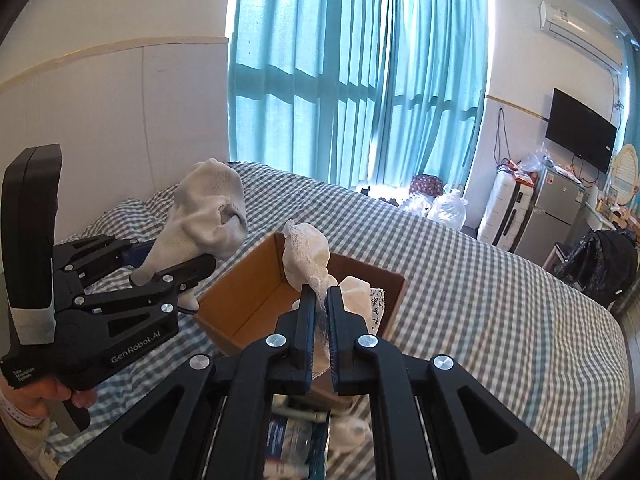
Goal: Organize objects
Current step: 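Carry both socks over the box and open both grippers to drop them, then grasp the teal packet with the right gripper and lift it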
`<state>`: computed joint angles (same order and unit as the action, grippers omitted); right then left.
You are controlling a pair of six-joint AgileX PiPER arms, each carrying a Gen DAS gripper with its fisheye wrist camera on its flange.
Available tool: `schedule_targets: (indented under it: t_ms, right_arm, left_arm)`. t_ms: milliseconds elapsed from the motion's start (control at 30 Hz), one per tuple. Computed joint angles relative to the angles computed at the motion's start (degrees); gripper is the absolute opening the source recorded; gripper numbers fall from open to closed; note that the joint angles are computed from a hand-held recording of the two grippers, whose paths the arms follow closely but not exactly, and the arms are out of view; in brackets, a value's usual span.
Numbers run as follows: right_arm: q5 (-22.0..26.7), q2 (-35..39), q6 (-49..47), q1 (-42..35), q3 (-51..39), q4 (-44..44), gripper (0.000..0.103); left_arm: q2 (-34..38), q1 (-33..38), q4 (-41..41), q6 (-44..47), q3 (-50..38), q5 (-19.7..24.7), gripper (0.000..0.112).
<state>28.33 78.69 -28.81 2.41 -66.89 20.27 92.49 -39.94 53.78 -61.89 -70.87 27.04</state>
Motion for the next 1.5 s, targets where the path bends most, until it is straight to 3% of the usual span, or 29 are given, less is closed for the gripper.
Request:
schedule_targets:
  t_ms: [367, 600, 700, 800, 833, 867, 900, 933, 1100, 1333, 1500]
  right_arm:
    - [0.6, 24.4, -10.0, -3.9, -15.9, 11.2, 0.006]
    - [1.3, 30.6, -10.3, -5.6, -17.8, 12.2, 0.006]
    - [1.9, 30.3, -11.5, -6.4, -17.0, 13.9, 0.006]
    - [1.7, 28.7, -11.4, -6.9, -15.7, 14.2, 0.007]
    - [1.9, 28.3, -10.8, -6.9, -15.8, 13.9, 0.014]
    - [2.1, 27.7, -10.1, -7.0, -15.6, 13.3, 0.028]
    - [2.0, 26.7, -9.6, -7.2, -14.7, 12.9, 0.034]
    - [1.8, 25.6, -8.9, -7.3, -14.0, 12.3, 0.043]
    - [2.5, 21.3, -5.0, -7.4, -13.5, 9.0, 0.045]
    - [5.7, 11.0, -9.1, -10.1, -10.2, 10.3, 0.046]
    - [8.1, 3.5, -12.6, -13.1, -6.8, 11.2, 0.057]
  left_arm:
    - [15.9, 4.6, -8.6, 8.8, -10.0, -5.5, 0.036]
    - [20.6, 5.3, -13.6, 14.3, -11.7, -6.9, 0.036]
    - [20.9, 5.2, -16.5, 16.8, -11.7, -6.6, 0.037]
    - [19.8, 5.3, -20.3, 20.1, -11.2, -6.5, 0.045]
    - [19.3, 5.4, -21.0, 20.8, -11.1, -6.2, 0.047]
    - [18.2, 5.0, -19.4, 19.2, -10.2, -6.0, 0.057]
    - [17.5, 4.6, -17.3, 17.1, -9.9, -5.7, 0.071]
    - [16.1, 3.9, -12.9, 12.7, -8.6, -5.3, 0.076]
    - [11.3, 2.2, -5.7, 5.1, -5.9, -2.0, 0.092]
    - [4.4, -0.3, -2.2, -1.7, -2.3, 2.9, 0.100]
    - [0.5, -3.2, -1.1, -5.4, -0.8, 7.1, 0.103]
